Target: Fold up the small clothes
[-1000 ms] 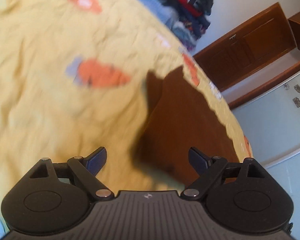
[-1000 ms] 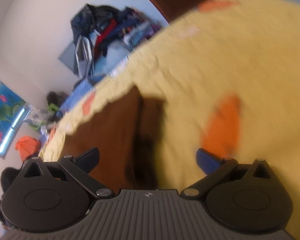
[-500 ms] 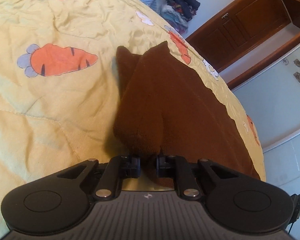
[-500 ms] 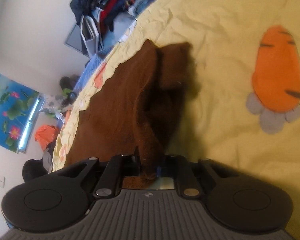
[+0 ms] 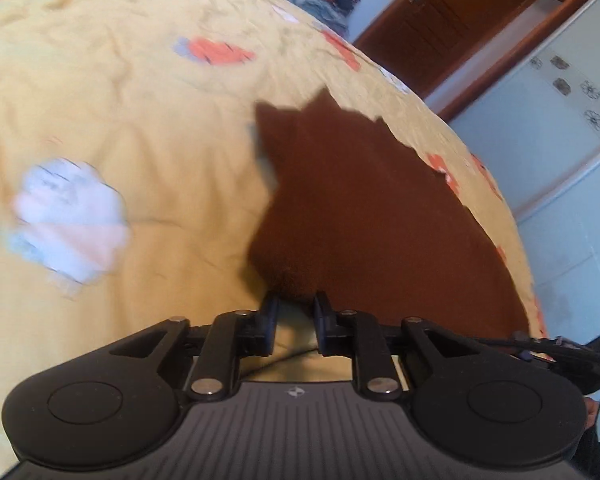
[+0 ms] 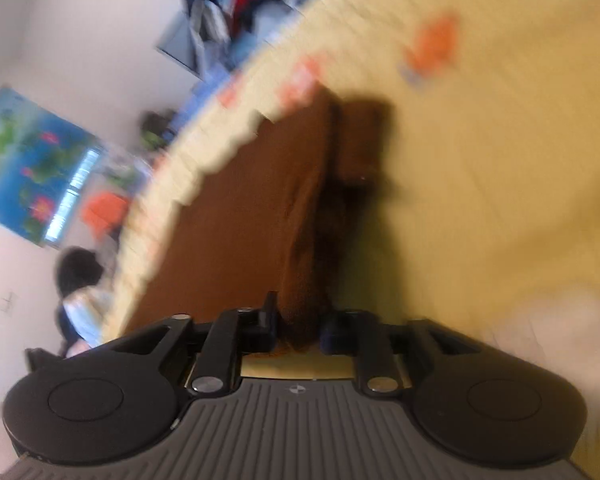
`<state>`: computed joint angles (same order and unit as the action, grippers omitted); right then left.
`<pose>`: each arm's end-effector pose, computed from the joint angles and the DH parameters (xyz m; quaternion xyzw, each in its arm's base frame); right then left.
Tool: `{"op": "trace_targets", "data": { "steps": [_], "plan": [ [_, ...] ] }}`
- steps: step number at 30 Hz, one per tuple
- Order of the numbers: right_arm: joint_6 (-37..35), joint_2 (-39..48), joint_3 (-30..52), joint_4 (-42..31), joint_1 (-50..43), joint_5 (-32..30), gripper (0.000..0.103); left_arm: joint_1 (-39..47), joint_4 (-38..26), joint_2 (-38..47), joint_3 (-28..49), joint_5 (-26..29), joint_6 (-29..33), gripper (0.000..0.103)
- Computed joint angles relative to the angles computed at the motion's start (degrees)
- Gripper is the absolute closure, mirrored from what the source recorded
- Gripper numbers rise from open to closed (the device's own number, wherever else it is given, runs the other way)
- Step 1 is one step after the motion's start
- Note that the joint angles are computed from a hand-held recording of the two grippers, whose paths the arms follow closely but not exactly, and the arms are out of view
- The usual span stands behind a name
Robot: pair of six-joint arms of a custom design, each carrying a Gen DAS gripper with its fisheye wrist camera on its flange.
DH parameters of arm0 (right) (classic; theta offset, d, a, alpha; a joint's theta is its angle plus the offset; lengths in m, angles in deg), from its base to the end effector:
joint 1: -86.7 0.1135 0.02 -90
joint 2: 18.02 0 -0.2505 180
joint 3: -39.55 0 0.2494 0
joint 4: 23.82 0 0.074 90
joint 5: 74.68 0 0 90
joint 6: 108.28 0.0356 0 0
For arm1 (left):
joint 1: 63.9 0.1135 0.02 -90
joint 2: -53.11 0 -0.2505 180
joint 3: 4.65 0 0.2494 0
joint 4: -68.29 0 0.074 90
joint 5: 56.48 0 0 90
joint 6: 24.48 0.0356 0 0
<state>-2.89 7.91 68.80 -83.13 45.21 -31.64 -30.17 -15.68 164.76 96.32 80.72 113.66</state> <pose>0.0912 -0.0459 0.1560 0.3152 0.8267 0.3106 0.3473 0.3052 0.1724 0.2022 0.0987 0.9104 -0.3266 0.2340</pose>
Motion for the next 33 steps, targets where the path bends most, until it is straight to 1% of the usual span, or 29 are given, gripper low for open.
{"op": "trace_targets", "data": {
  "steps": [1,2,3,4,5,6,7,8,9,10,11,12,13,14,15,16,17,18,19,20,22,23,24,25,27,28,29,31,33],
  "plan": [
    [-1.7,0.4,1.0,-1.0,-2.9,-1.0,0.051,0.8,-1.7,1.1,3.9,1.7,0.1,0.082],
    [-0.3,0.6,2.8,0.1,-3.2,1.1,0.039,0.9,-1.9,1.8,8.0,3.3,-1.3,0.073],
    [3.0,0.2,4.4,3.3,-1.6,4.7,0.02,0.4,1.3,1.2,10.1,4.3,-5.0,0.063],
    [4.5,1.2,5.4,8.2,-0.5,6.7,0.014,-1.0,7.5,-0.5,10.2,4.6,-10.7,0.031],
    [5.4,4.6,6.8,13.8,1.4,8.2,0.014,-2.9,16.2,-2.7,8.4,4.2,-17.0,0.01],
    [6.3,10.2,8.8,19.4,4.3,10.4,0.014,-5.0,24.7,-4.6,5.9,3.9,-21.4,0.01],
    [6.6,17.1,11.4,24.4,7.3,12.2,0.016,-7.8,31.2,-5.6,4.3,2.2,-24.1,0.01],
    [6.7,24.0,14.0,28.9,10.0,14.2,0.019,-11.3,34.8,-5.3,4.2,-1.4,-25.7,0.011],
    [6.9,31.2,17.1,32.4,12.9,16.5,0.02,-15.3,36.3,-4.6,4.7,-5.4,-26.8,0.013],
    [6.4,38.3,20.8,34.8,15.1,18.2,0.021,-18.7,36.4,-2.3,6.3,-7.8,-27.0,0.023],
    [6.3,44.3,24.1,36.4,17.2,20.4,0.021,-22.1,34.4,0.9,9.1,-9.8,-26.8,0.036],
    [5.9,49.6,27.0,37.3,19.1,22.4,0.022,-25.1,30.9,5.2,14.0,-11.9,-26.8,0.043],
    [5.6,54.6,30.2,37.5,20.6,24.3,0.025,-27.8,28.3,9.1,18.0,-14.5,-27.6,0.048],
    [5.4,59.3,33.5,36.8,22.1,26.1,0.026,-30.0,28.0,11.9,19.2,-16.4,-28.3,0.048],
    [5.3,63.1,36.5,35.4,23.5,27.9,0.03,-31.7,26.8,14.7,22.0,-17.7,-28.3,0.048],
    [5.4,65.0,37.2,36.6,24.4,29.3,0.034,-33.4,27.6,16.6,23.2,-19.7,-29.1,0.052],
    [4.5,64.1,35.4,38.7,25.7,30.3,0.038,-34.2,29.5,16.4,21.5,-21.0,-28.6,0.063],
    [3.7,65.0,36.5,37.6,26.1,29.6,0.064,-35.1,33.3,15.4,18.9,-21.8,-27.9,0.079],
    [3.0,66.0,37.4,36.8,26.6,29.0,0.083,-35.7,33.4,15.5,19.2,-22.0,-27.3,0.098],
    [2.3,65.5,36.6,38.0,27.1,29.3,0.083,-35.4,35.1,13.7,17.3,-22.2,-28.1,0.098],
    [0.9,61.4,33.0,42.7,28.0,30.9,0.083,-34.5,43.3,9.3,10.6,-21.7,-29.8,0.098],
    [1.6,58.5,30.4,46.1,27.6,30.2,0.083,-34.1,45.2,8.5,9.4,-22.3,-30.2,0.098],
    [2.0,56.5,28.0,49.4,27.4,30.7,0.084,-34.3,45.3,9.5,10.0,-24.5,-30.1,0.098],
    [1.6,56.4,27.3,51.2,27.4,32.2,0.084,-34.5,43.9,11.5,11.8,-26.7,-30.1,0.098],
    [2.9,61.8,30.2,48.4,26.3,32.3,0.084,-34.4,48.6,11.3,8.9,-26.6,-30.4,0.098],
    [4.1,63.8,31.1,47.3,26.3,32.2,0.084,-34.4,49.1,10.0,7.5,-27.3,-30.4,0.095],
    [5.3,63.0,29.0,50.3,26.5,32.6,0.082,-34.4,48.5,8.6,6.7,-27.8,-30.4,0.094],
    [6.9,59.9,27.8,49.4,27.3,34.0,0.054,-34.0,47.9,4.5,3.8,-27.9,-30.5,0.093],
    [7.9,53.0,25.1,48.1,28.9,38.6,0.037,-32.7,51.5,-1.9,-3.3,-24.5,-33.7,0.089]
  ]
}}
